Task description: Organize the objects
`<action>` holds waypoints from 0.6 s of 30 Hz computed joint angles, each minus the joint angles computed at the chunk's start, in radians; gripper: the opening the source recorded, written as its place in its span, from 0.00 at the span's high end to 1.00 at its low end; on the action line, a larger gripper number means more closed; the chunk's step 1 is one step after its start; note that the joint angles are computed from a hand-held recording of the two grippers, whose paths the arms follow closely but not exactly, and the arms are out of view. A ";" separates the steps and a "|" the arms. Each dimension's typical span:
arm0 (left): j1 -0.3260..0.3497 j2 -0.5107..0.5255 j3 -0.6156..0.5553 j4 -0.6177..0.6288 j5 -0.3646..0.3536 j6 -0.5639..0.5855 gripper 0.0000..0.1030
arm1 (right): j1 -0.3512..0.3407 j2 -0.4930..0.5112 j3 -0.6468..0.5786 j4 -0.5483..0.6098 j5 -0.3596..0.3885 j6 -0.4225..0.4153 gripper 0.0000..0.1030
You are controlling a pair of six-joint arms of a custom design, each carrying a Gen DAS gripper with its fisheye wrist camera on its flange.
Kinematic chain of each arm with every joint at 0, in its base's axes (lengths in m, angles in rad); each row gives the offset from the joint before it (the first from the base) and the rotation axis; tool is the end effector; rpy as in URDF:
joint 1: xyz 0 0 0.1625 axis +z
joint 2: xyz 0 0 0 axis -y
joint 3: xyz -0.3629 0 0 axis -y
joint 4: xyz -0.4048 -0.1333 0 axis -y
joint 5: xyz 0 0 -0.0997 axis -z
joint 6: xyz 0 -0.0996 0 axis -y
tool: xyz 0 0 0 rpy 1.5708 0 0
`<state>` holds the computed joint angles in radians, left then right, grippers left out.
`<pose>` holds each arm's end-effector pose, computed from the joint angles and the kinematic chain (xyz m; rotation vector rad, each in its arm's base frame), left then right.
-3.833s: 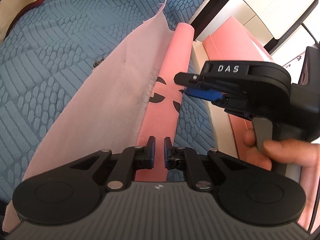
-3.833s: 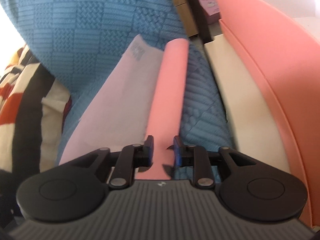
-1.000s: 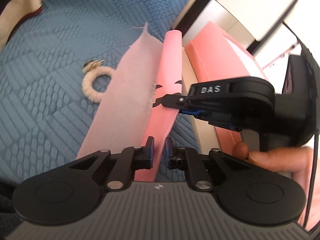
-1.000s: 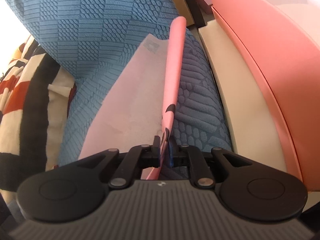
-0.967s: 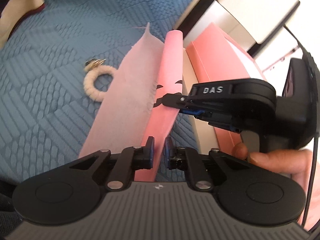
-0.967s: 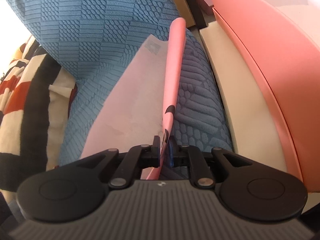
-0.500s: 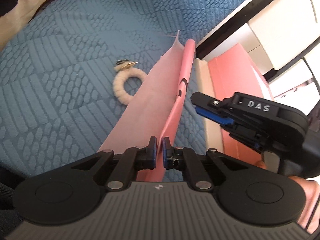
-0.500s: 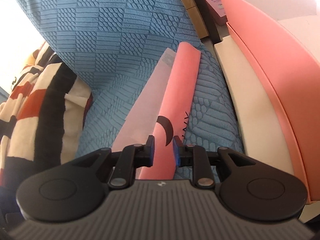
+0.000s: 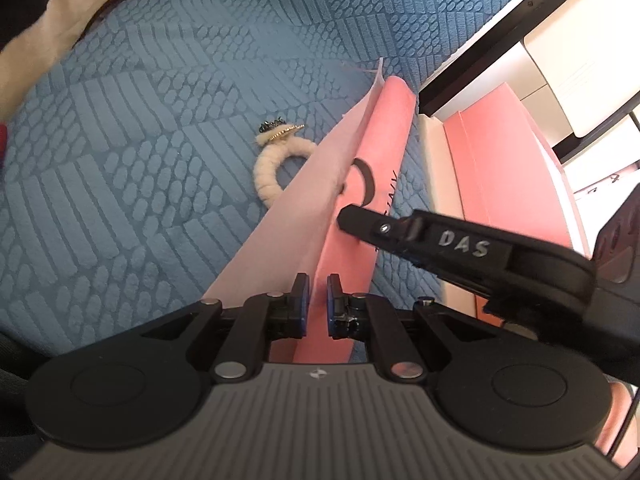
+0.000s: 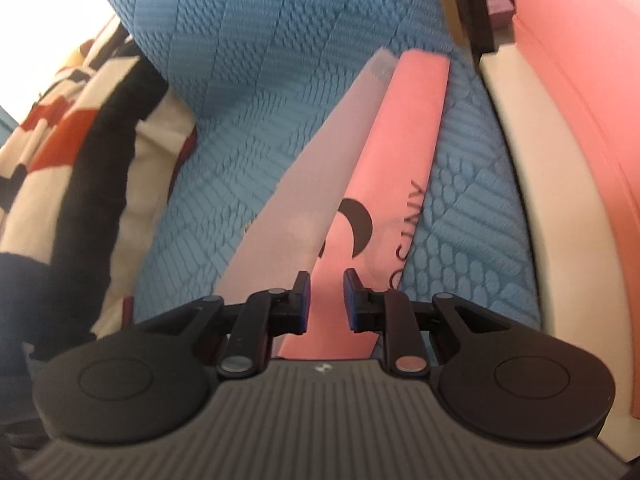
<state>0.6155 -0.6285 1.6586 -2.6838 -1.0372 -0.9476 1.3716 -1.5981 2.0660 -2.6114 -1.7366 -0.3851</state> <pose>-0.3905 -0.5015 -0.0484 -0.0211 2.8158 -0.6944 0.0179 -0.5019 0.3142 0.1873 -2.7300 0.7059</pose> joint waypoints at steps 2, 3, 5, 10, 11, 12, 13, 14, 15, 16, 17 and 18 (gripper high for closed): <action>-0.011 -0.002 0.002 0.004 0.033 0.008 0.91 | 0.001 0.004 -0.001 -0.003 -0.005 -0.003 0.80; -0.018 -0.003 0.005 -0.003 0.052 0.023 0.91 | 0.001 0.006 -0.002 0.000 -0.005 -0.004 0.80; -0.031 -0.003 0.006 -0.019 0.090 0.062 0.91 | 0.001 0.008 -0.005 0.006 -0.005 -0.007 0.82; -0.038 0.003 -0.002 -0.035 0.075 0.123 0.91 | -0.023 0.003 -0.018 0.042 0.043 0.021 0.83; -0.036 0.007 -0.008 -0.025 0.068 0.125 0.91 | -0.029 0.002 -0.021 0.049 0.053 0.031 0.83; -0.035 0.011 -0.015 -0.014 0.062 0.129 0.91 | -0.034 0.000 -0.021 0.054 0.064 0.042 0.83; -0.031 0.021 -0.028 -0.002 0.057 0.137 0.91 | -0.037 -0.002 -0.022 0.057 0.070 0.051 0.83; -0.029 0.027 -0.035 0.011 0.051 0.139 0.91 | -0.037 -0.002 -0.022 0.058 0.071 0.055 0.83; -0.026 0.032 -0.037 0.020 0.047 0.137 0.91 | -0.035 -0.002 -0.021 0.056 0.068 0.056 0.83; -0.022 0.035 -0.043 0.036 0.043 0.133 0.91 | -0.032 -0.001 -0.020 0.052 0.063 0.057 0.83; -0.020 0.037 -0.049 0.056 0.038 0.129 0.91 | -0.029 -0.001 -0.019 0.042 0.056 0.059 0.82; -0.018 0.040 -0.054 0.070 0.035 0.125 0.91 | -0.025 0.000 -0.015 0.028 0.045 0.062 0.82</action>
